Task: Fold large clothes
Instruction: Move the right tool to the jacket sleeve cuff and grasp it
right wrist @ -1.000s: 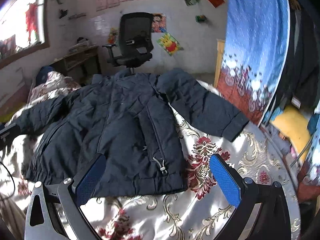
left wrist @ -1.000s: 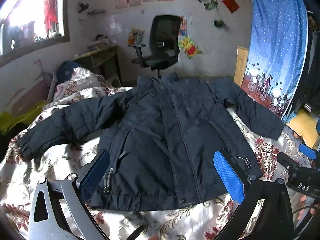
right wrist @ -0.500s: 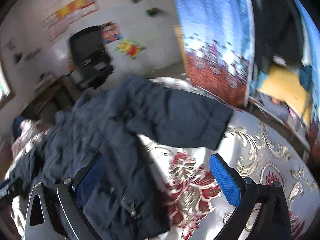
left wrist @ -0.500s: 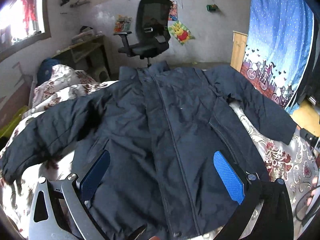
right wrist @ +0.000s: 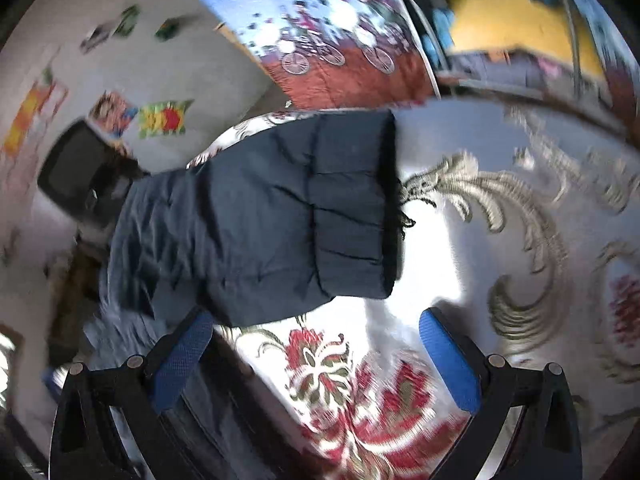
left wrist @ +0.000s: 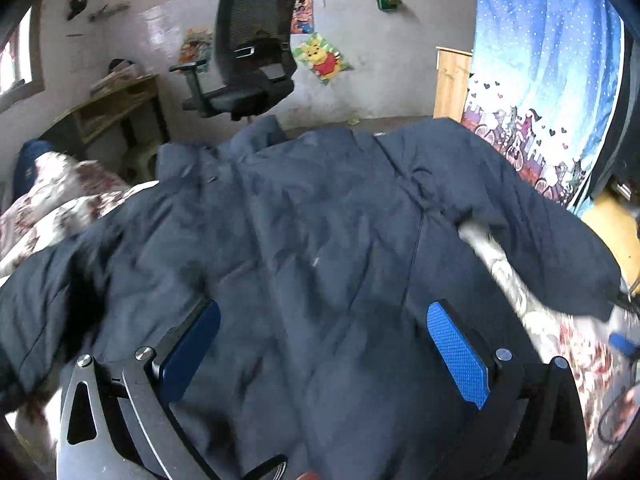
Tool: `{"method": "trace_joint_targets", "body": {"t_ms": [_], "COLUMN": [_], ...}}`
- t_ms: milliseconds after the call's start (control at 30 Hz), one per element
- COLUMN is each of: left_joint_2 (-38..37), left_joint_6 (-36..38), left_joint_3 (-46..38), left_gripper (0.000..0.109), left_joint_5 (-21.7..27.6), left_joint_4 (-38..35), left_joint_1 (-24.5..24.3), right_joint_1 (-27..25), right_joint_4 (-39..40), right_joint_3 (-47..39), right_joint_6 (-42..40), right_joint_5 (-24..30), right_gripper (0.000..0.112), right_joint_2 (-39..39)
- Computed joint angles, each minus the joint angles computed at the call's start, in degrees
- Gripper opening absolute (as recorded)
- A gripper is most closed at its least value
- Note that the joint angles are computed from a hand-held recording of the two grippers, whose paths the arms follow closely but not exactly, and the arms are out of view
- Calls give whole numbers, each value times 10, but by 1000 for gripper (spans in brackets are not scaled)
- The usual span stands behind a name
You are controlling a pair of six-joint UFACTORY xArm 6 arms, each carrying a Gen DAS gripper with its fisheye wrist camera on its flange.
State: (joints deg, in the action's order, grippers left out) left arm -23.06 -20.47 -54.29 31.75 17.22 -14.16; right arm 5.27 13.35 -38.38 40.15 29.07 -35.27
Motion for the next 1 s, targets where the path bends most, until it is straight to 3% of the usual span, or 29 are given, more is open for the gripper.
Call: {"method": "trace_joint_targets", "body": {"t_ms": [100,167,233,467,633,800,1000], "left_joint_2": [70,125,169,306,383,436,443], "left_joint_6": [5,17,14,46,58,60,71], "left_joint_3": [-49,-96,-137,-289,-385,-440,-447], "left_gripper": [102,102,102,102,102,102,102], "left_joint_5": [-38,-47,-48,-21,29,76,87], "left_joint_4": [-26,-64,-82,-184,-186,-201,-188], "left_joint_1": [9,17,22,23,9,5,11], "right_joint_1": [-9,-13,-22,-40,-49,-56,-53], "right_joint_4": [97,109,80,-71,-194,-292,-290], "right_joint_3": [28,34,26,12,5,-25,-26], "right_joint_6": [-22,-11,26,171,230,264,255], "right_joint_5": [-70,-101,-111,-132,-168,-193,-234], "right_gripper": [102,91,73,47,16,10,8], "right_joint_2": [5,11,27,55,60,82,88]}}
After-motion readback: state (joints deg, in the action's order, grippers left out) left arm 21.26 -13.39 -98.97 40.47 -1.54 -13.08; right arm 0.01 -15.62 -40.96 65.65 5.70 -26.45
